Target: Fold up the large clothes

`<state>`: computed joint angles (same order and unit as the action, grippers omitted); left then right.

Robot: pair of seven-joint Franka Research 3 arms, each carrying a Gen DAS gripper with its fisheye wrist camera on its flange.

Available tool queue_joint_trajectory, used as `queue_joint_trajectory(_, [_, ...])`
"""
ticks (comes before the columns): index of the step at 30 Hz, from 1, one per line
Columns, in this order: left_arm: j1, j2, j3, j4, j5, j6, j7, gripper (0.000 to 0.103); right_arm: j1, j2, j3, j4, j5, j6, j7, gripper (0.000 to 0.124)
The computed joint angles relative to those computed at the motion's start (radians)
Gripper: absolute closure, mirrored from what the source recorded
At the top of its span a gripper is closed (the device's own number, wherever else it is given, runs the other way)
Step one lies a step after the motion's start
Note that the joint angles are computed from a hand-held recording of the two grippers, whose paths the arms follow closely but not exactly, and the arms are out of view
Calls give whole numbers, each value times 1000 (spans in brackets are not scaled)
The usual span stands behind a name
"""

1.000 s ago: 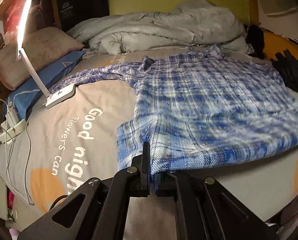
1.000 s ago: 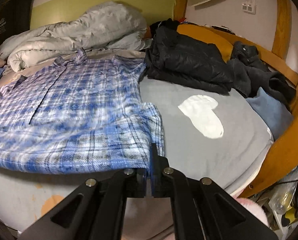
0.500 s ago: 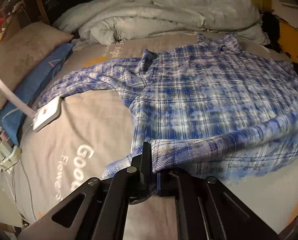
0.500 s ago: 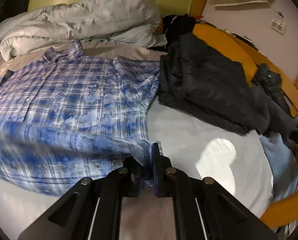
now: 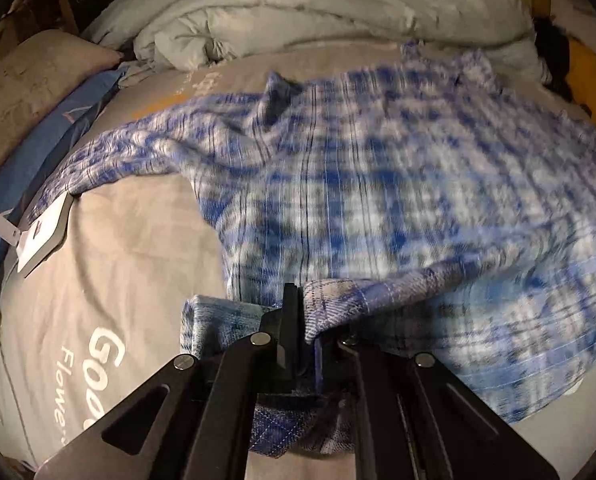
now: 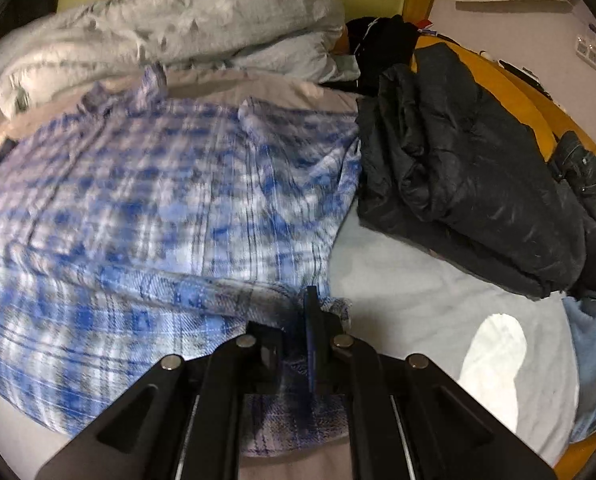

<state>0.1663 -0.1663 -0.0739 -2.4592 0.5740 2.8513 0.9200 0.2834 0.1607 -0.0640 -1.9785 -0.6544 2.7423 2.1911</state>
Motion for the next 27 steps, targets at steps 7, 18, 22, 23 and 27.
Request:
queue_joint_trajectory(7, [39,2,-16,-1,91,65,-71,83,-24,15,6,-10,178,80,-109,97])
queue_joint_trajectory(18, [172,-223,-59,-187,197,330,-262,12,-95,-165,42,-234,308,314,-133,35])
queue_joint_trajectory(22, [137,-299,-47,-231,131,339,-219,11,-130,-177,70,-239,250,300,-44,34])
queue_joint_trajectory(23, [137,-325,-57,-245,119,337,-215,11,-139,-183,75,-242,199,300,2,34])
queue_joint_trajectory(27, [174,-474,-145,-319,90,336,-207,8,-185,-224,105,-276,27,340,123,29])
